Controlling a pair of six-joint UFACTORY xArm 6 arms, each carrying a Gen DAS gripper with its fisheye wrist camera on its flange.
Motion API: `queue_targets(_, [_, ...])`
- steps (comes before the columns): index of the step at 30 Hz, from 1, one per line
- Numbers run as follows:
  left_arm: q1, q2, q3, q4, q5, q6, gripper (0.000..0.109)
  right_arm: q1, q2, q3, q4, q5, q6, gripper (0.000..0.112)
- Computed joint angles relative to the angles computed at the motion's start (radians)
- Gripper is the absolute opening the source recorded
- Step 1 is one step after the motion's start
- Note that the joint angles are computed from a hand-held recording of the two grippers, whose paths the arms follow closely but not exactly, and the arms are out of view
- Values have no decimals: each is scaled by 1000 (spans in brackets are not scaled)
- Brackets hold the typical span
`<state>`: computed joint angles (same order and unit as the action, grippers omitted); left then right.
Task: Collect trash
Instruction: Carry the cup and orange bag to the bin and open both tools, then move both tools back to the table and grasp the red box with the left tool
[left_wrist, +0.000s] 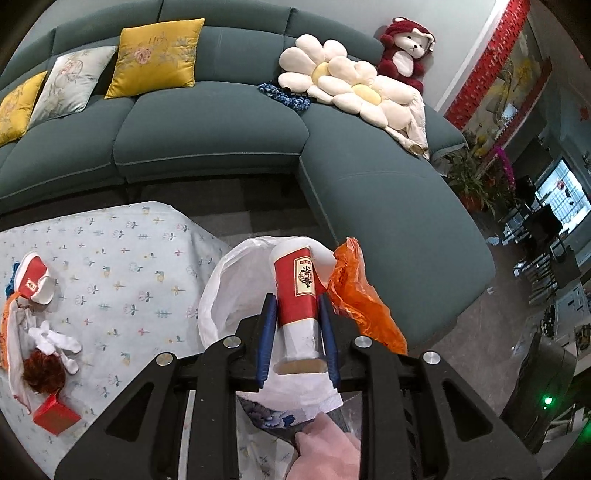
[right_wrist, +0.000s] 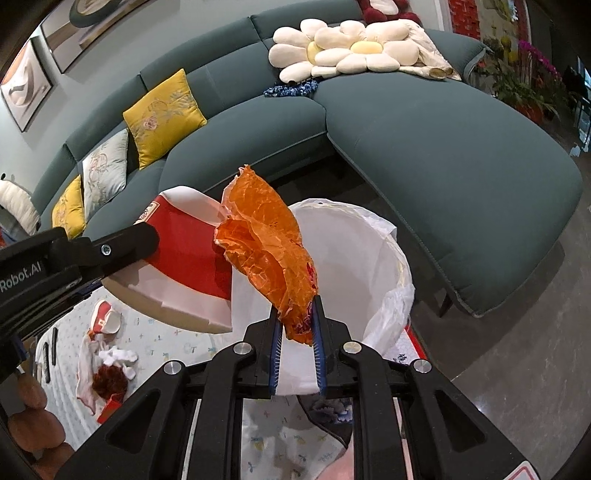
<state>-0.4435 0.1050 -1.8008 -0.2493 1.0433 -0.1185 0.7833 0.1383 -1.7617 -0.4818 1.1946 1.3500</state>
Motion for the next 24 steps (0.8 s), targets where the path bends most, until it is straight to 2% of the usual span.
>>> queue_targets(2, [3, 17, -19, 3, -1, -20, 40, -7, 10, -8, 1, -1, 1, 22])
queue_targets(5, [15, 14, -12, -6, -17, -32, 51, -17, 30, -33, 3, 4, 1, 34])
queue_targets(9, [33, -6, 13, 10, -21, -29, 55, -5, 61, -84, -9, 38, 2, 42])
queue_targets(15, [76, -74, 98, 19, -36, -50, 59, 26, 119, -181, -14, 94, -20, 46])
queue_targets(18, [99, -123, 154, 35, -50, -53, 64, 44, 157, -244, -20, 121, -33, 51])
queue_targets(24, [172, -212, 251, 35, -38, -51, 68, 93, 294, -459, -19, 198, -93, 53])
